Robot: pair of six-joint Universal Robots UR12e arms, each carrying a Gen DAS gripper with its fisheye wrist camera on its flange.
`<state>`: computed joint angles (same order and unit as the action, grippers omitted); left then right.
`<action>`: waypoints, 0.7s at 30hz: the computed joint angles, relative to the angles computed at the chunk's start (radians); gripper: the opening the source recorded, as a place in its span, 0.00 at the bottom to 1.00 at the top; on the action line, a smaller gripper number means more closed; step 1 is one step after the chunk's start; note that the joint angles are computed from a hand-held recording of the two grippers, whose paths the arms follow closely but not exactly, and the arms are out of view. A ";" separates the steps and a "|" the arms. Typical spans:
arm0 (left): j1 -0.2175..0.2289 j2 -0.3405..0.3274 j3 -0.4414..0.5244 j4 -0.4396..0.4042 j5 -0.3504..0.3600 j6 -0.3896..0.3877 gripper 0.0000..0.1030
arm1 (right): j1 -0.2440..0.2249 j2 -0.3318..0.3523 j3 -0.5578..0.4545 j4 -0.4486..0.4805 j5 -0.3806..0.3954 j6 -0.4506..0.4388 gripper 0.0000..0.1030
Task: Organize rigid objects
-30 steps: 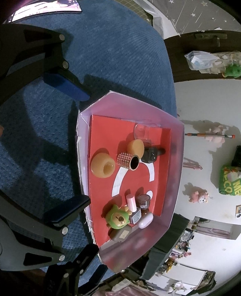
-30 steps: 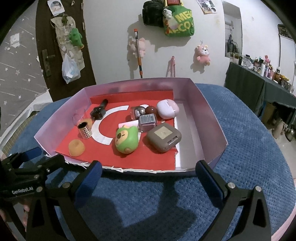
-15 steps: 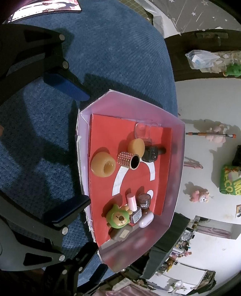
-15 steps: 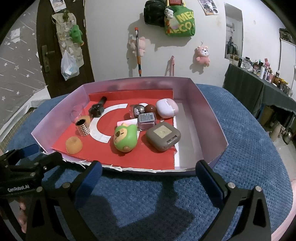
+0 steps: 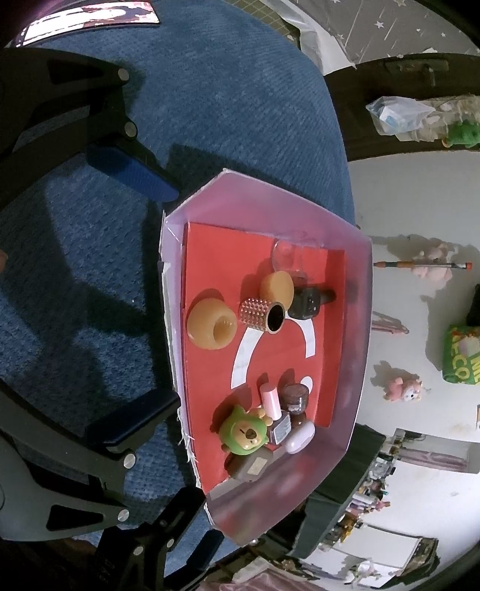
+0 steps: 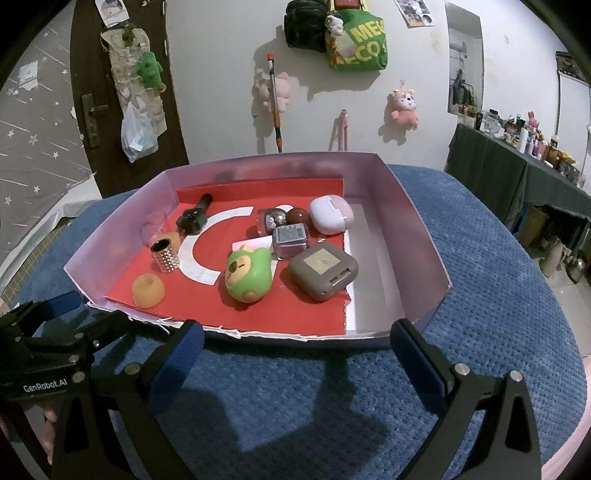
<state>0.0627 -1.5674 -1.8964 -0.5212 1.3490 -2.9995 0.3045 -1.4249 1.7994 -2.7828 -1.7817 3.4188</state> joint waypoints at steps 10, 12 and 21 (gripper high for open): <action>0.000 0.000 -0.002 0.007 -0.001 -0.006 1.00 | -0.003 -0.002 0.005 -0.009 0.010 0.005 1.00; 0.001 0.003 -0.005 0.019 -0.004 -0.014 1.00 | -0.004 -0.007 0.008 -0.017 0.010 0.008 1.00; 0.022 0.038 -0.030 0.011 -0.047 -0.022 1.00 | -0.005 -0.049 0.038 -0.033 0.030 0.009 1.00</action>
<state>0.0844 -1.5298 -1.9263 -0.5104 1.3019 -3.0216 0.2996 -1.4743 1.8370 -2.8162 -1.7516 3.4281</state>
